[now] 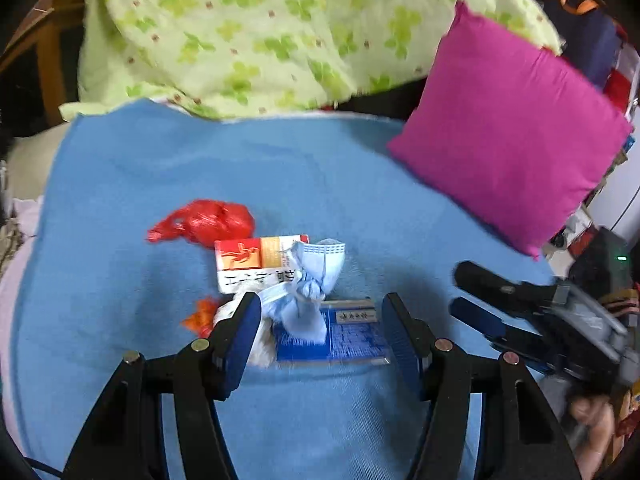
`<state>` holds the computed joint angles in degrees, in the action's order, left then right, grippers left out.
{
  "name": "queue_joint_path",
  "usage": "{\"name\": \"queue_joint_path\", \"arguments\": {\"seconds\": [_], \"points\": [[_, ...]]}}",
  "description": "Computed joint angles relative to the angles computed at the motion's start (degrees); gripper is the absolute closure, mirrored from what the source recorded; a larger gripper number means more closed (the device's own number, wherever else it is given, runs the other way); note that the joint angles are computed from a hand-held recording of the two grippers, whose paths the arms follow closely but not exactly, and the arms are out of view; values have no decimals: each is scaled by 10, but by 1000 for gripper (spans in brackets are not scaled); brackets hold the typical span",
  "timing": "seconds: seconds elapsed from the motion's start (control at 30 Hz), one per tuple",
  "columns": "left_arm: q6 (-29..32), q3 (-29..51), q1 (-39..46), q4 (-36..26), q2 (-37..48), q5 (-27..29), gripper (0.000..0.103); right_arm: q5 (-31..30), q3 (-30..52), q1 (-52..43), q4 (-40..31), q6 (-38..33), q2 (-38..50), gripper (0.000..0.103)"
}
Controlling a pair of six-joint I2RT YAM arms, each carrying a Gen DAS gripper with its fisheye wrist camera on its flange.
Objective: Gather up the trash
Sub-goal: 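Grasp the white tissue with the left tool while the right tool grasps the blue snack box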
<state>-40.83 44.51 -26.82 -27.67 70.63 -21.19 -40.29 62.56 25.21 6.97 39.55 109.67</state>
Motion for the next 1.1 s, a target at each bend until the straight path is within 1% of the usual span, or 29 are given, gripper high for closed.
{"name": "queue_joint_path", "arguments": {"seconds": [0.07,0.1,0.17,0.2,0.23,0.27,0.33,0.43,0.5,0.6,0.63,0.67,0.7,0.8,0.9,1.0,1.07,1.1], "points": [[5,-6,22,43,33,20,40,-14,22,-2,-8,-8,27,32],[6,-6,30,58,48,29,42,-20,25,-2,-9,-11,35,32],[3,3,31,62,76,20,55,-29,42,5,-22,-17,57,32],[5,14,24,49,95,2,71,-34,50,10,-27,-15,67,32],[8,17,21,44,103,-5,81,-43,56,14,-25,-10,77,32],[4,9,22,51,99,-1,81,-48,63,19,-30,-14,85,32],[-8,-15,19,64,68,-2,82,-37,71,29,-44,-26,90,32],[-23,-33,3,44,9,-23,83,-28,74,37,-49,-31,92,32],[-41,-36,-5,15,-31,-32,84,-25,78,44,-48,-31,95,32],[-75,-29,-27,-63,-105,-54,84,-5,101,60,-81,-47,110,32],[-89,-23,-29,-92,-124,-55,84,4,109,65,-96,-53,116,32],[-97,-23,-29,-107,-139,-52,84,21,121,70,-117,-62,125,32],[-112,-21,-30,-131,-161,-48,84,25,126,72,-123,-63,134,32],[-167,-24,-60,-199,-235,-71,84,35,122,75,-110,-62,136,32],[-184,-51,-52,-209,-300,-53,84,51,126,85,-104,-67,139,31],[-165,-71,-10,-191,-315,-12,84,74,144,102,-121,-93,143,31],[-169,-80,2,-181,-313,6,84,89,146,111,-120,-100,144,31],[-170,-82,0,-177,-308,7,84,93,143,111,-114,-97,143,36]]}}
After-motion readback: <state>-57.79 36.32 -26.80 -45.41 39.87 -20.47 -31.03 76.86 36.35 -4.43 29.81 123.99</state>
